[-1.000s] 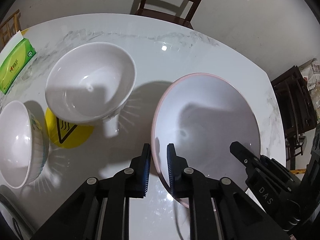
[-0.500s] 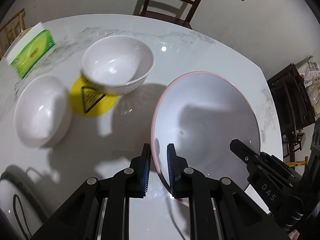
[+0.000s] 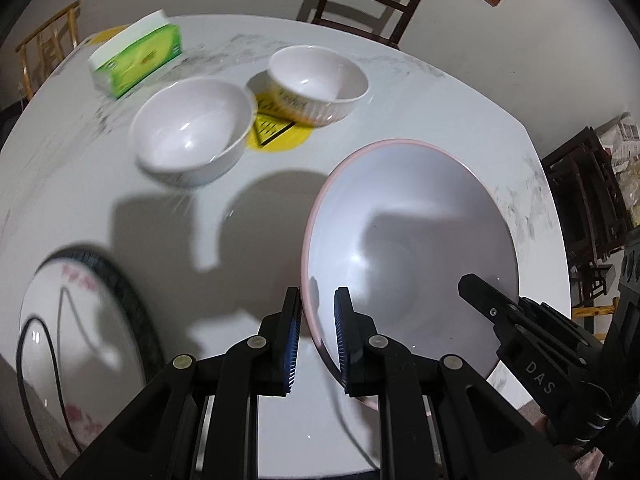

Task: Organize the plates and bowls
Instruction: 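Lift the pink bowl with both tools and carry it toward the plate stack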

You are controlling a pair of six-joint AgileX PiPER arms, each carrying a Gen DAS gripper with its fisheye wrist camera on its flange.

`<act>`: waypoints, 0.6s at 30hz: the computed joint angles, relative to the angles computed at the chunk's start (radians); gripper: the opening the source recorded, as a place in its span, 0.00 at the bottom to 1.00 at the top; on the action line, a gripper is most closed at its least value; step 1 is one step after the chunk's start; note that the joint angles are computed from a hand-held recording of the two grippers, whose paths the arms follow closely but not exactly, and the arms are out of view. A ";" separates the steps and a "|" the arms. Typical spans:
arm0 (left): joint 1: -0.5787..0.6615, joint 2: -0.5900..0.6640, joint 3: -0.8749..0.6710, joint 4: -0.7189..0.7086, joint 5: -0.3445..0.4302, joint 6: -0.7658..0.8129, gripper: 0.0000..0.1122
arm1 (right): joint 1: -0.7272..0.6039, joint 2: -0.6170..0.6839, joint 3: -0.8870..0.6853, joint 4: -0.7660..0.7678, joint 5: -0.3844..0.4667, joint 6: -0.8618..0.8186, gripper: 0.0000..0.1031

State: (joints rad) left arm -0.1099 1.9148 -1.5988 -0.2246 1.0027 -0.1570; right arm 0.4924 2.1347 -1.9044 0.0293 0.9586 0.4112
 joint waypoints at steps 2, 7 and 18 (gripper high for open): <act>0.008 -0.040 0.064 0.001 -0.023 0.015 0.12 | 0.024 -0.030 0.056 0.000 -0.022 0.018 0.17; 0.038 -0.136 0.218 -0.020 -0.065 0.043 0.12 | 0.070 -0.069 0.135 -0.003 -0.048 0.048 0.17; 0.099 -0.229 0.407 -0.074 -0.132 0.114 0.12 | 0.147 -0.088 0.212 -0.035 -0.073 0.115 0.17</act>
State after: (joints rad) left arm -0.0108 1.6855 -1.1922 -0.2985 0.8710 -0.0432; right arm 0.6396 2.0463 -1.6922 -0.0056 0.8860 0.5260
